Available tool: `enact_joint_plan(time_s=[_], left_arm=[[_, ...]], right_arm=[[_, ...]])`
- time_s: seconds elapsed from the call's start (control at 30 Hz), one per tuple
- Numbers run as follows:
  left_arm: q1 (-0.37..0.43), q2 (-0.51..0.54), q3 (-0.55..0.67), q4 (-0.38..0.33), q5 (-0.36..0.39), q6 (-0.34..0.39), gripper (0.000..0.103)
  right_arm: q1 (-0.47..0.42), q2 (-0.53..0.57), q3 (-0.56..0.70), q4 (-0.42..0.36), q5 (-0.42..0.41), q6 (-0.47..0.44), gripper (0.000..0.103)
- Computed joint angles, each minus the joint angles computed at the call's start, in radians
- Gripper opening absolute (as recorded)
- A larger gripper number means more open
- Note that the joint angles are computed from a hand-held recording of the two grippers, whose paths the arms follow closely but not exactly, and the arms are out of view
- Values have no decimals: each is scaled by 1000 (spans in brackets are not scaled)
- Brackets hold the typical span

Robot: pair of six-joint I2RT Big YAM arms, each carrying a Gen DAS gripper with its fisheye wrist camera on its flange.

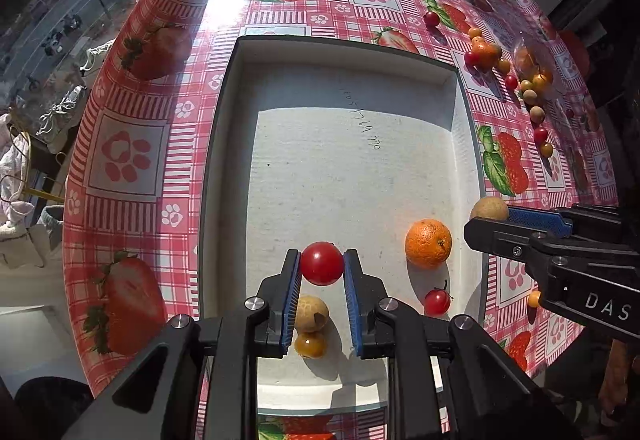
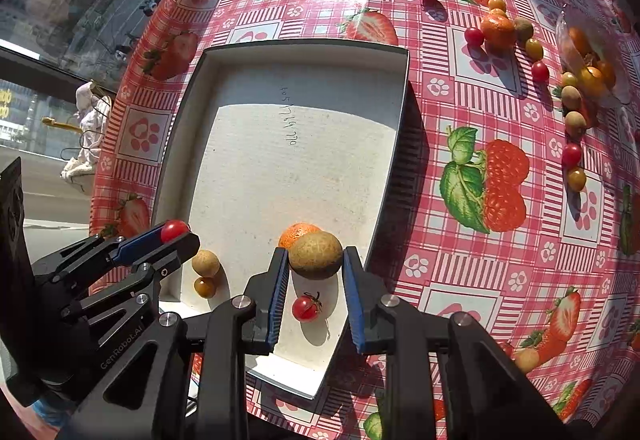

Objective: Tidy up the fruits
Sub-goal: 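Carry the kiwi and red tomato into the white tray and open both tools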

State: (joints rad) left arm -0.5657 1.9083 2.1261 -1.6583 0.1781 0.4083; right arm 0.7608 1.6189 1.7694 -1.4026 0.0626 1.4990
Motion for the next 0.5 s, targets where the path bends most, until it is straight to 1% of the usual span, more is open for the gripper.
enact_joint_plan(time_s=[0.2,0.5], left_arm=[[-7,42,17,10,-35,12,23],[-7,66,9,12,-61,11,23]], right_arm=[[-37,57,32,10,-41,-60,29],[-70,99,26,8,-80,-87,29]])
